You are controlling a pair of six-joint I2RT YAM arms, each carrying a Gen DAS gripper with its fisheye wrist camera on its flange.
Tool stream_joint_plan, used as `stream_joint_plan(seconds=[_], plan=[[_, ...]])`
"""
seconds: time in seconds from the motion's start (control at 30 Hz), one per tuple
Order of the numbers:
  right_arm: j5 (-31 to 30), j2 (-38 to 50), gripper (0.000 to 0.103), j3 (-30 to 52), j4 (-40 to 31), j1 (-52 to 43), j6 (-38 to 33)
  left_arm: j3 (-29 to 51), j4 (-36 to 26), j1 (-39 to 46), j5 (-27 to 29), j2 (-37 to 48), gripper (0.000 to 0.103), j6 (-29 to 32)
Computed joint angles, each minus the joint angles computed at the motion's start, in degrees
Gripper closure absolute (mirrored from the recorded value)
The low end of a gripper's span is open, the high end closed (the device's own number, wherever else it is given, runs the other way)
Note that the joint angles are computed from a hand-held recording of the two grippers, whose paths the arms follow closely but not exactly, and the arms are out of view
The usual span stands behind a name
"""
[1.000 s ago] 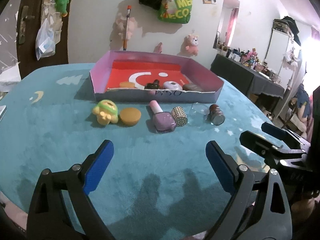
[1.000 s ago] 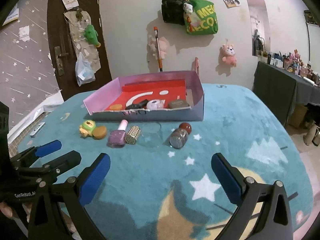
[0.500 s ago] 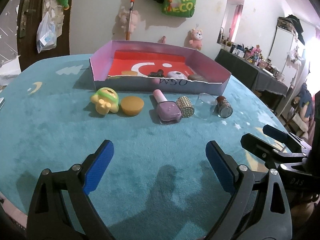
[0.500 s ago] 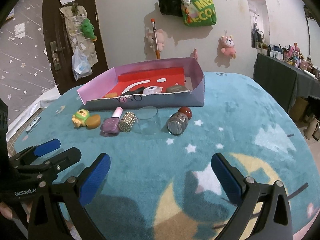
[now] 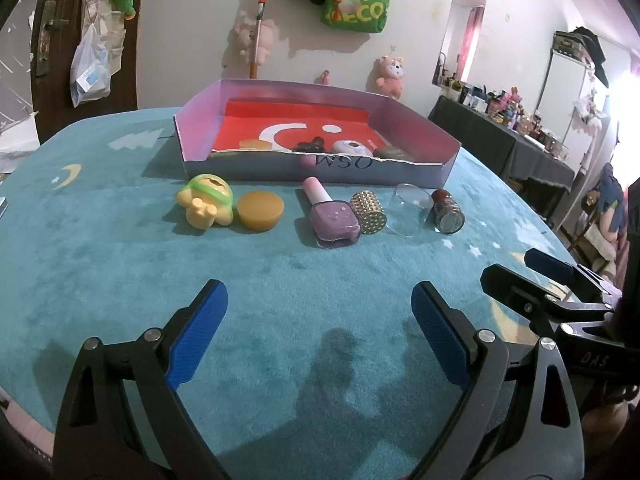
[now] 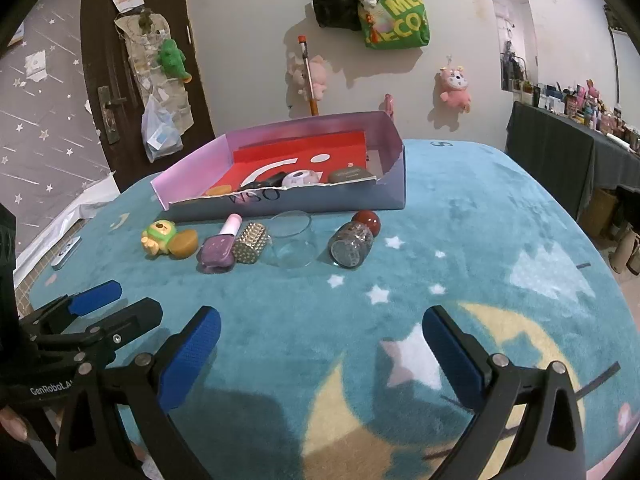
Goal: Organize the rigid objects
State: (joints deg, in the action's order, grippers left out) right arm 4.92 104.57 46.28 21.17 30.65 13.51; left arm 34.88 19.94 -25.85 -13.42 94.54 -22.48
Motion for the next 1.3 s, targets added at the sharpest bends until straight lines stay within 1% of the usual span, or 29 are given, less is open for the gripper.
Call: stream_joint_plan(seconds=[0.37,0.5,0.73,0.97,1.13,1.2,1.3], plan=[[-0.2,0.1,0.000,0.3,-0.4,-0.3,0.0,0.2,-0.2,0.1,0.2,0.1,0.009,0.0],[0.4,0.2,0.000,1.1,-1.4,-0.3,-0.2,0.5,0.0,1.4,1.8,0.0,0.009,0.2],[2.3,0.3,0.000,3.8,-3.7,-0.4,0.0,2.8,-2.2,5.2,4.5,-0.6,0.009,2.4],[2.7,2.3,0.000,9.1,-8.7,-2.0,0.9,8.3,-7.6,9.7,5.9,1.4,0.009,4.9],[2.0,5.7,0.000,15.6,-15.0,-4.0,1.5,13.5,-12.4,12.0,6.6,4.4,0.009,6.7],[2.6,7.6,0.000,19.1,-18.6,-4.5,1.4,14.9,-13.5,12.8,6.6,5.5,0.009,7.3],[3.1,10.0,0.000,23.0,-22.0,-5.0,0.7,16.9,-15.4,14.1,6.9,7.1,0.009,8.1]])
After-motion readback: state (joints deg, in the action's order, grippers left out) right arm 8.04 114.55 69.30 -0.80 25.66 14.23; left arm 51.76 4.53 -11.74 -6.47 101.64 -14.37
